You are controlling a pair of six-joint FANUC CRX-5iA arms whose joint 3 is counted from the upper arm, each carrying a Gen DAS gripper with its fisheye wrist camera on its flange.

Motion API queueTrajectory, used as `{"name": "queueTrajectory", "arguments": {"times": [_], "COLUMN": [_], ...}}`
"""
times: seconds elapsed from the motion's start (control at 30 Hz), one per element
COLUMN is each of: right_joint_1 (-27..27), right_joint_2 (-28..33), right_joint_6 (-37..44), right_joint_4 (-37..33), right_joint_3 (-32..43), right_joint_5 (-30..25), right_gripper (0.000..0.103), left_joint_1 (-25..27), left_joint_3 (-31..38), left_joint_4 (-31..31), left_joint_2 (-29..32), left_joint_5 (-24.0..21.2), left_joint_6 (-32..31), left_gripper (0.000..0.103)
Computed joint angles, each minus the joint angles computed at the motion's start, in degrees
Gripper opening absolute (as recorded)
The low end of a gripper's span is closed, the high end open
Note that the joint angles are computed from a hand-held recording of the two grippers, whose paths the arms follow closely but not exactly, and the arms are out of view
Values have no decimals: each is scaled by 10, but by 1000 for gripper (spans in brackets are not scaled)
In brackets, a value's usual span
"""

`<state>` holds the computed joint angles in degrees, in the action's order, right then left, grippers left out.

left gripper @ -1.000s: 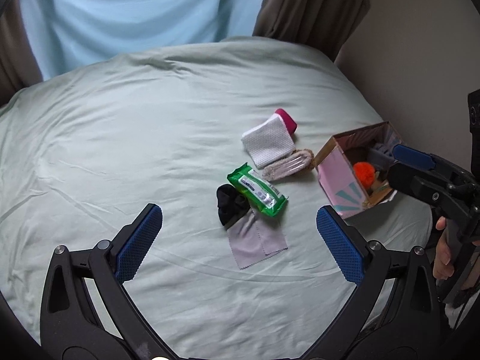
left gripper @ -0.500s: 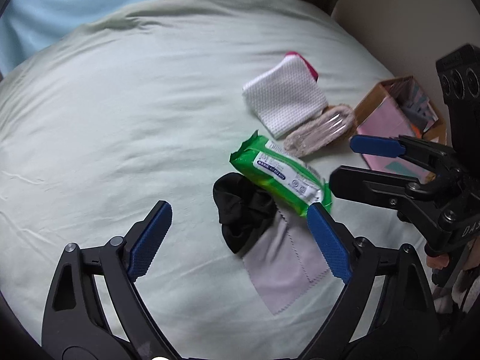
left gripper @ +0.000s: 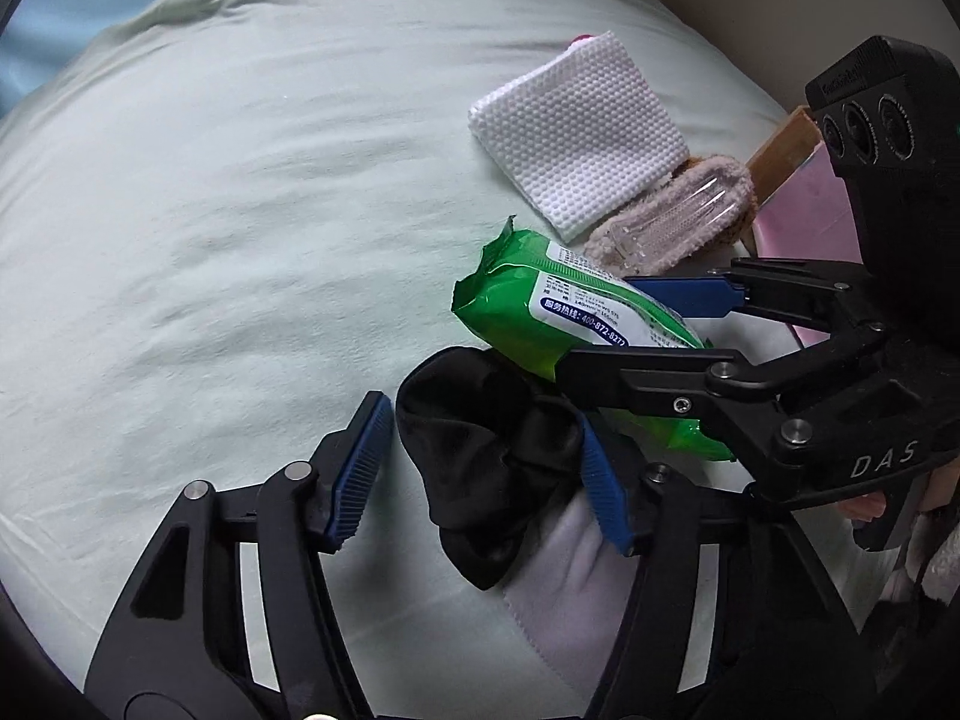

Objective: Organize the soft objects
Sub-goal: 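Grasp the black sock with the left tool while the right tool grasps the green wipes pack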

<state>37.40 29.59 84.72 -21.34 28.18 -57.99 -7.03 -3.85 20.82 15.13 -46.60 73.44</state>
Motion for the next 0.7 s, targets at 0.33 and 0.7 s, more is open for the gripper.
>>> {"name": "queueTrajectory", "arguments": {"times": [0.33, 0.7], "right_joint_1": [5, 7], "right_joint_2": [-8, -24], "right_joint_6": [13, 7], "right_joint_4": [9, 13], "right_joint_3": [-16, -26], "right_joint_5": [17, 33], "right_gripper": [45, 37], "left_joint_1": [1, 0], "left_joint_3": [15, 13], "left_joint_4": [-10, -42], "left_joint_2": [6, -27], "left_joint_5": [-13, -12], "left_joint_6": [0, 40], "left_gripper": [19, 17]}}
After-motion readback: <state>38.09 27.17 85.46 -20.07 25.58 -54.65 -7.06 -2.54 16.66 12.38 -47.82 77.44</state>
